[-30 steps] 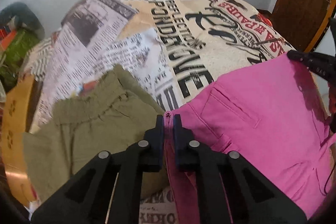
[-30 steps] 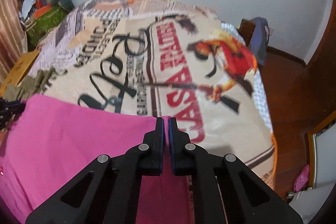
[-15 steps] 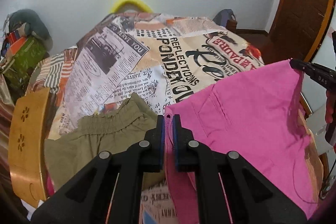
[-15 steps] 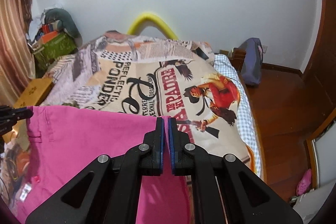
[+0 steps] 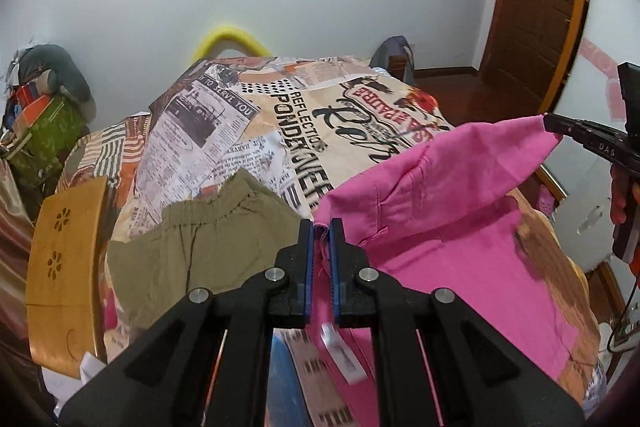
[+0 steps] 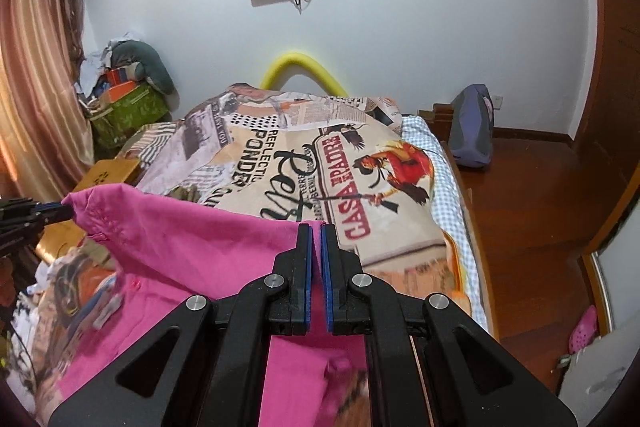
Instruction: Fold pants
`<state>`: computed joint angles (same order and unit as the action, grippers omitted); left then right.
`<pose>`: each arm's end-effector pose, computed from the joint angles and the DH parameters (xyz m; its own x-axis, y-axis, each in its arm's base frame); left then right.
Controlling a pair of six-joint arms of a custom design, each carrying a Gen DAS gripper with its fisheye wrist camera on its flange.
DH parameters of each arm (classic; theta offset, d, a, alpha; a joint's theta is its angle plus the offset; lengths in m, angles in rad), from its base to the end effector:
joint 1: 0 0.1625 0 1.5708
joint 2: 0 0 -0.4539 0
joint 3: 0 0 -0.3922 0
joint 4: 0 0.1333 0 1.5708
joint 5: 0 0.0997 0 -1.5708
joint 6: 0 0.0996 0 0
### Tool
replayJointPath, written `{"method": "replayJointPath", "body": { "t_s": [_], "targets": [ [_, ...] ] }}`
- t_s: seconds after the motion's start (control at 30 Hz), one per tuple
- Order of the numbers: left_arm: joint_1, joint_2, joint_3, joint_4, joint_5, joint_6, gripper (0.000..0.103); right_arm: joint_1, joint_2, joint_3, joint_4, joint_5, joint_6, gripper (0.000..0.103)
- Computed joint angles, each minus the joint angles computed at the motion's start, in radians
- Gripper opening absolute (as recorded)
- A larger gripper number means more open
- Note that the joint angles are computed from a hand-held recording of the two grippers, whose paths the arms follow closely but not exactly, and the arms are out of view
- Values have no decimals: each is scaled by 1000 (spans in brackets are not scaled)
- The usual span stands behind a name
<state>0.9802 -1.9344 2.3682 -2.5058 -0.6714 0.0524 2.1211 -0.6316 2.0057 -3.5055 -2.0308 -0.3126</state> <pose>0.0019 -0.3765 0.4154 -0.6996 0.0721 -0.7109 0.5257 0.7257 -0.4439 0.3766 -0.4434 0.0233 -0.7080 -0.4764 0.5213 -0.6943 0.6047 -0.3903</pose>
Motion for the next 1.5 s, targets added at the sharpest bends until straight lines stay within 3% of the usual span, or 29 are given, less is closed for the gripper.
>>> {"method": "replayJointPath", "body": {
  "t_s": [0.3, 0.47, 0.63, 0.97, 1.2, 1.33, 1.37, 1.43, 1.5],
  "targets": [
    [-143, -251, 88, 357, 15, -233, 7, 40, -47, 145, -40, -23, 33, 4],
    [-237, -402, 131, 651, 26, -423, 5, 66, -40, 224, -72, -56, 46, 4],
    [-320, -538, 153, 903, -24, -604, 4, 67, -19, 275, -73, -94, 53, 4],
    [-390, -631, 175, 1169, -62, -821, 5, 40, 35, 369, -99, -135, 89, 5],
    [-622, -730, 106, 1549, -106, -1144, 5, 48, -23, 412, -53, -130, 152, 9],
    [-769, -734, 59, 1709, -131, -1314, 7, 91, -33, 414, -80, -146, 134, 26],
    [-789, -724, 55, 1723, -131, -1331, 9, 108, -29, 409, -96, -149, 116, 31],
    [-811, -702, 53, 1717, -127, -1326, 14, 127, -28, 403, -110, -141, 96, 33],
    [-811, -676, 65, 1651, -114, -1267, 31, 142, -27, 392, -112, -118, 84, 33]
  ]
}}
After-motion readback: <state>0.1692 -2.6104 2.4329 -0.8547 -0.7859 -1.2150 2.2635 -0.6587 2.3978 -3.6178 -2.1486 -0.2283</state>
